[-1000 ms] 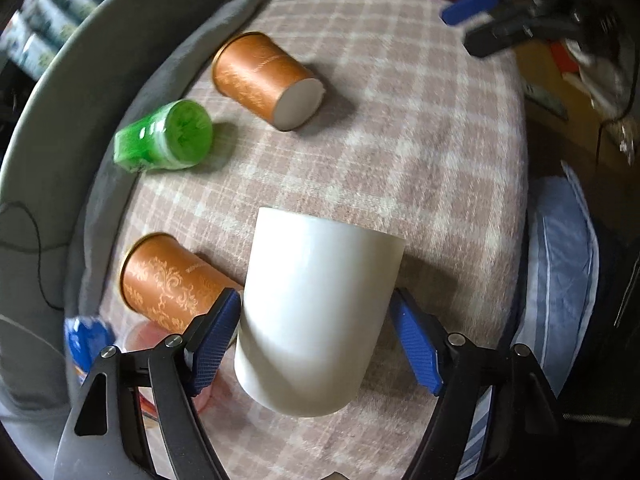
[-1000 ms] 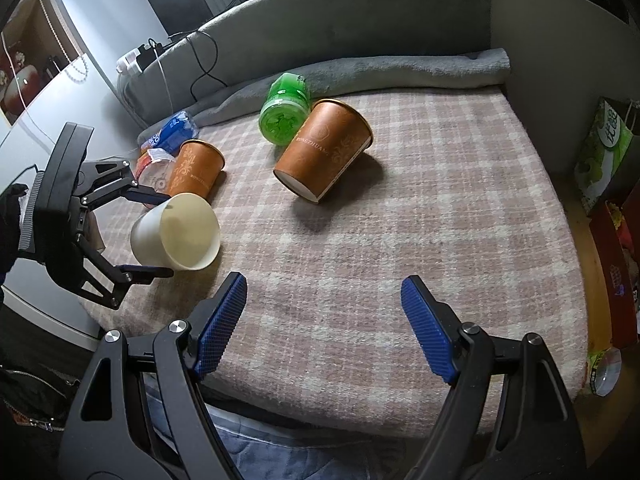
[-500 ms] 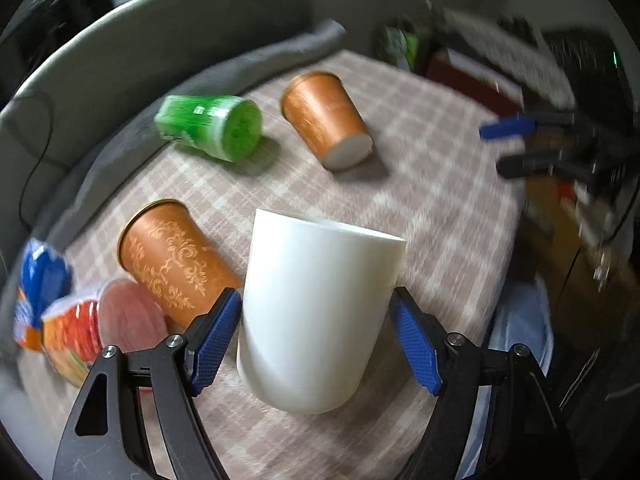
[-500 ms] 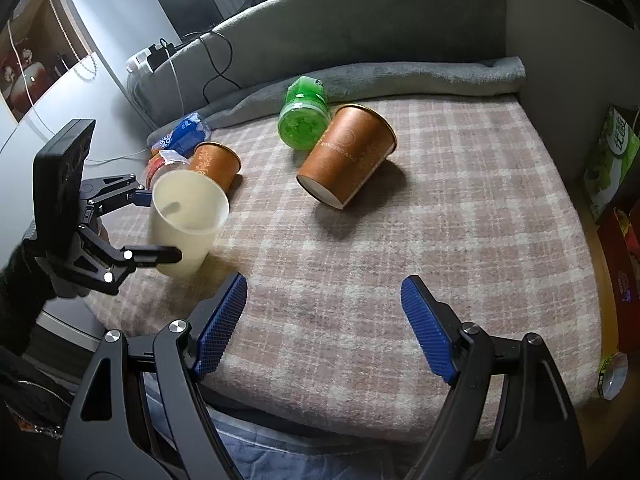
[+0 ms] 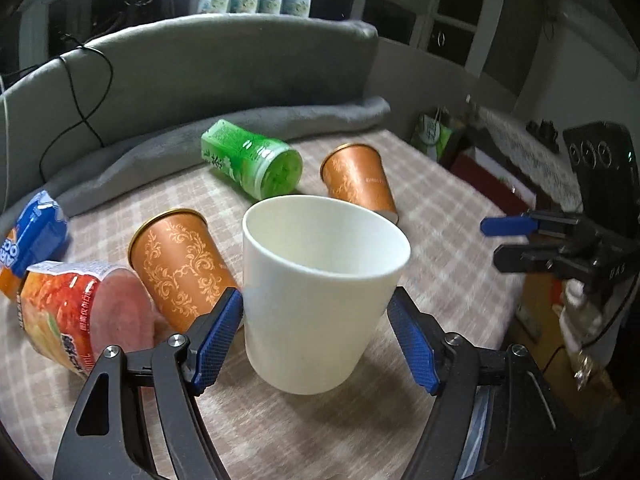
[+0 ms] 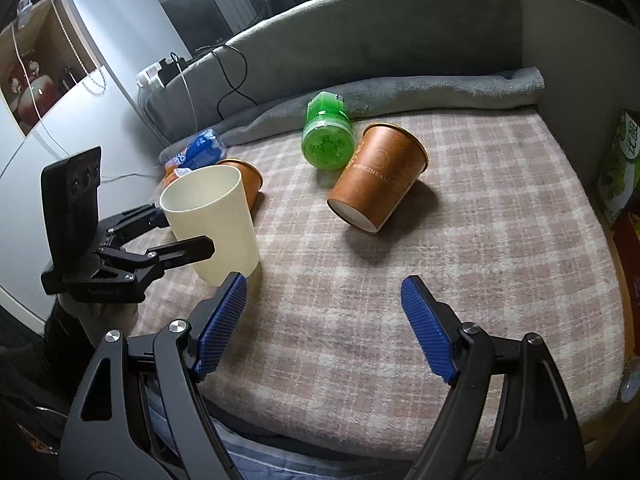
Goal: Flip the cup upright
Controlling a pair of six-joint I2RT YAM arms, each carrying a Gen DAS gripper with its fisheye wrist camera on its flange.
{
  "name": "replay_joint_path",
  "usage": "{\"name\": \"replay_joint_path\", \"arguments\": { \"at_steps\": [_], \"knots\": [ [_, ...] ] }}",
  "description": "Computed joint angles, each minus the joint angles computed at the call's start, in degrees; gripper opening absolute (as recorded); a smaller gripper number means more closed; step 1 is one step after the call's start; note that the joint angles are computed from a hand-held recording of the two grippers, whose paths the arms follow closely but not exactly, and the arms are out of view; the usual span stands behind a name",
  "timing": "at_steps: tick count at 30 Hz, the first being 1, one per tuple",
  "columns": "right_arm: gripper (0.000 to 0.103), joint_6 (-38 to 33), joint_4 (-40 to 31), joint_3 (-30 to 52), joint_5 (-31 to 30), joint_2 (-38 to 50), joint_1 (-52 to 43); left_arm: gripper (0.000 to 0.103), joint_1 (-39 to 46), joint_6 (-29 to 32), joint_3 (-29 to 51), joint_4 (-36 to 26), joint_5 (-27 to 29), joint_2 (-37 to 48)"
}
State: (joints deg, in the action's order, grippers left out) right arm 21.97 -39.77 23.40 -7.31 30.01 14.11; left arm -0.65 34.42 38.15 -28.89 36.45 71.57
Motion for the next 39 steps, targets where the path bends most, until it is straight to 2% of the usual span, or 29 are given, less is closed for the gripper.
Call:
{"name": "replay_joint_path", "arguments": {
  "at_steps": [7, 16, 20, 30, 39],
  "knots": [
    [0.082, 3.8, 1.6, -0.1, 4.3, -1.4, 4.1, 0.074, -0.1, -3.9, -4.1, 4.5, 0.8, -3.3],
    [0.082, 11.3, 3.4, 0.0, 17.7, -0.7, 16.6, 0.074, -0.6, -10.2, -8.8, 12.2, 0.7, -5.4],
    [0.082, 12.5, 3.7, 0.4, 20.9, 0.5, 19.9, 0.074, -0.6, -11.2, -9.4, 14.5, 0.4, -3.5],
    [0.082, 12.9, 3.9, 0.5, 21.4, 0.9, 20.5, 0.074, 1.3, -9.5, -9.3, 11.7, 1.6, -4.2],
    [0.082, 13.5, 5.5, 0.2, 22.6, 2.3, 22.3, 0.074, 2.1, -8.3, -9.5, 9.7, 0.1, -6.5]
  ]
}}
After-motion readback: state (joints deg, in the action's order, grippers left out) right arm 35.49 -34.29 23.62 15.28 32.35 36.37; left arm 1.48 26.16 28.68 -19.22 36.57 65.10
